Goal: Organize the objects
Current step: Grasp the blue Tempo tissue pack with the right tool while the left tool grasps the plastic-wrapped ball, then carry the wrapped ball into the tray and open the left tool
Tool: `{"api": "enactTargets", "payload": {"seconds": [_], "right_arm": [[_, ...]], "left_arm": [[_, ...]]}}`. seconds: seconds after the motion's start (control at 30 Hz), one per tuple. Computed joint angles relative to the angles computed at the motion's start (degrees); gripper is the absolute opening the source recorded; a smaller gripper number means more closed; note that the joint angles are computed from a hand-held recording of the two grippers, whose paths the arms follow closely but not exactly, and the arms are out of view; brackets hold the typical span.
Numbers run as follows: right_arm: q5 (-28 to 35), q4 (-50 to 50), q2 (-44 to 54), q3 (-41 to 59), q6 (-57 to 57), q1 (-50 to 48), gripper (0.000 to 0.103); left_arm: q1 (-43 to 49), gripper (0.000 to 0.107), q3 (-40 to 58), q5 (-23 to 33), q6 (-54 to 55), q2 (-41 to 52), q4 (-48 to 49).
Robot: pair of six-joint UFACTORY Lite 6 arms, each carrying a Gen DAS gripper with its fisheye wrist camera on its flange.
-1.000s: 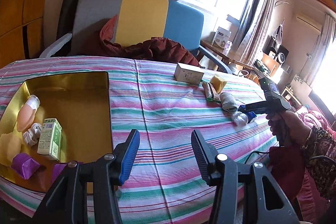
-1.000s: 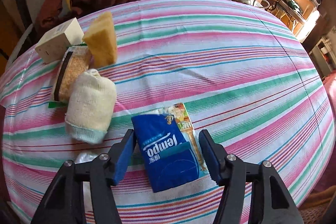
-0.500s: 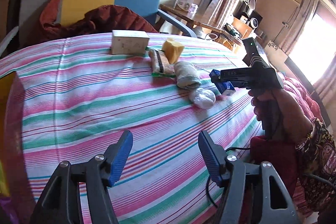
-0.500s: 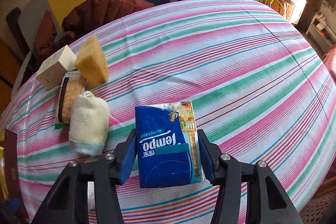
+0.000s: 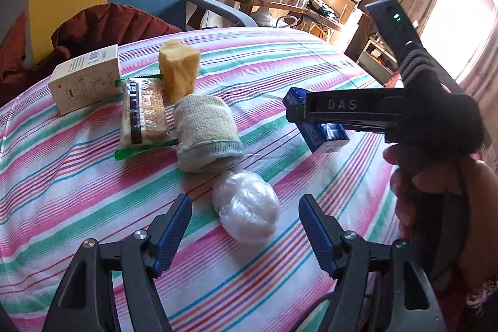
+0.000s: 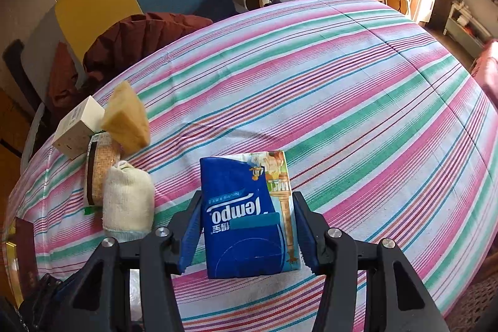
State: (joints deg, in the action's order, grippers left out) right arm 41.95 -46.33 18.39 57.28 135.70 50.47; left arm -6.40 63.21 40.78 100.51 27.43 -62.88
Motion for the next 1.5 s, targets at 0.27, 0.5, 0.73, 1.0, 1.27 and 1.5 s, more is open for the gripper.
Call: {"api": "enactTargets", "payload": {"seconds": [0.27, 0.5, 0.73, 1.0, 1.27, 1.5], "right_arm": [[-0.55, 0.09, 0.21, 0.58, -1.81, -0.62, 0.055], [-1.04, -1.13, 0.27, 1.03, -2.21, -0.41, 0.055], [-1.12, -3.21, 4.21, 7.04, -7.83, 0.48, 0.055], [1.87, -8.32, 9.33, 16.13, -13.96, 3.19, 0.054], [2.42, -5.84, 13.24, 20.64, -20.40, 3.06, 0.054], [4.22, -4.05, 15.26, 23.56, -24.25, 3.82, 0.054]], "left_arm": [[0.11, 0.043, -3.17, -5.47, 16.03, 3.84, -15.22], [5.35, 0.037, -6.80, -2.33, 23.85, 2.49, -17.71], [12.54, 0.037, -10.46, 0.65, 29.41, 0.63, -18.13], [19.87, 0.037, -11.85, 5.47, 29.16, -0.50, -13.12], [29.73, 0.037, -9.43, 11.00, 29.03, -0.20, -6.06], [38.91, 0.037, -1.24, 20.51, 23.98, 1.15, -0.47]]}}
